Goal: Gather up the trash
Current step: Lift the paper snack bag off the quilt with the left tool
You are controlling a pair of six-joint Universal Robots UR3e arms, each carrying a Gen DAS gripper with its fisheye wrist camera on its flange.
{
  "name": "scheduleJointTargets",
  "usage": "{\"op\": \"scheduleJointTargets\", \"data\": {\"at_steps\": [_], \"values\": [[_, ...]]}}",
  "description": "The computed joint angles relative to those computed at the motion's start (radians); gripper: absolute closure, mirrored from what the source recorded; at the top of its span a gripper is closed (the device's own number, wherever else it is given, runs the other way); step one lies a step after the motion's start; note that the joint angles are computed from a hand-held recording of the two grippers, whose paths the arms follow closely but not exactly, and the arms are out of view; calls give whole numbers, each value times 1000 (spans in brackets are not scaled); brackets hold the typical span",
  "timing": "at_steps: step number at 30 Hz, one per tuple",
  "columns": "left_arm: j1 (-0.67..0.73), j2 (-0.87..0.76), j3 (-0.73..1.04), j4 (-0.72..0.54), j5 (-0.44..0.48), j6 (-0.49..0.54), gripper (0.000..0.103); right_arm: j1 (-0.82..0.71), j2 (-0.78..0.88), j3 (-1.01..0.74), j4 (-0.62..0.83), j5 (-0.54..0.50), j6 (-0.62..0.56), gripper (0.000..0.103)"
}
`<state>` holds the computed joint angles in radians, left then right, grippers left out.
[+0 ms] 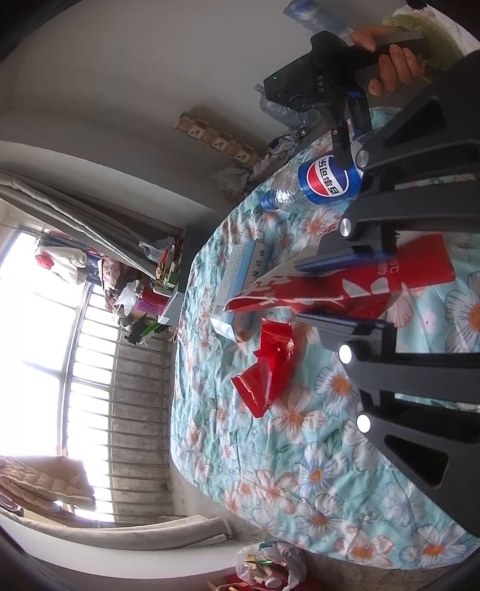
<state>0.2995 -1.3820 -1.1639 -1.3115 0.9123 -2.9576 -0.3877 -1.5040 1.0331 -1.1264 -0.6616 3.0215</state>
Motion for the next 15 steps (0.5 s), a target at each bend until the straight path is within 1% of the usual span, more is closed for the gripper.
{"op": "scheduleJointTargets", "data": {"at_steps": [5,7,9,10,12,14,15], "values": [[-78,-36,103,12,128,38,82,6,1,-23,-9,-32,0,45],[-106,-58,132,-5,142,62,82,20,6,-28,-35,-42,21,45],[-132,-73,131,-7,148,63,82,29,3,-35,-52,-50,32,46],[-155,-87,137,-11,167,58,82,32,3,-45,-54,-55,31,46],[-187,-91,113,32,200,36,81,39,14,-84,-47,-60,22,46],[-194,-91,108,50,190,28,81,50,20,-106,-49,-66,19,46],[-187,-91,109,49,169,21,81,61,27,-117,-59,-73,28,46]]}}
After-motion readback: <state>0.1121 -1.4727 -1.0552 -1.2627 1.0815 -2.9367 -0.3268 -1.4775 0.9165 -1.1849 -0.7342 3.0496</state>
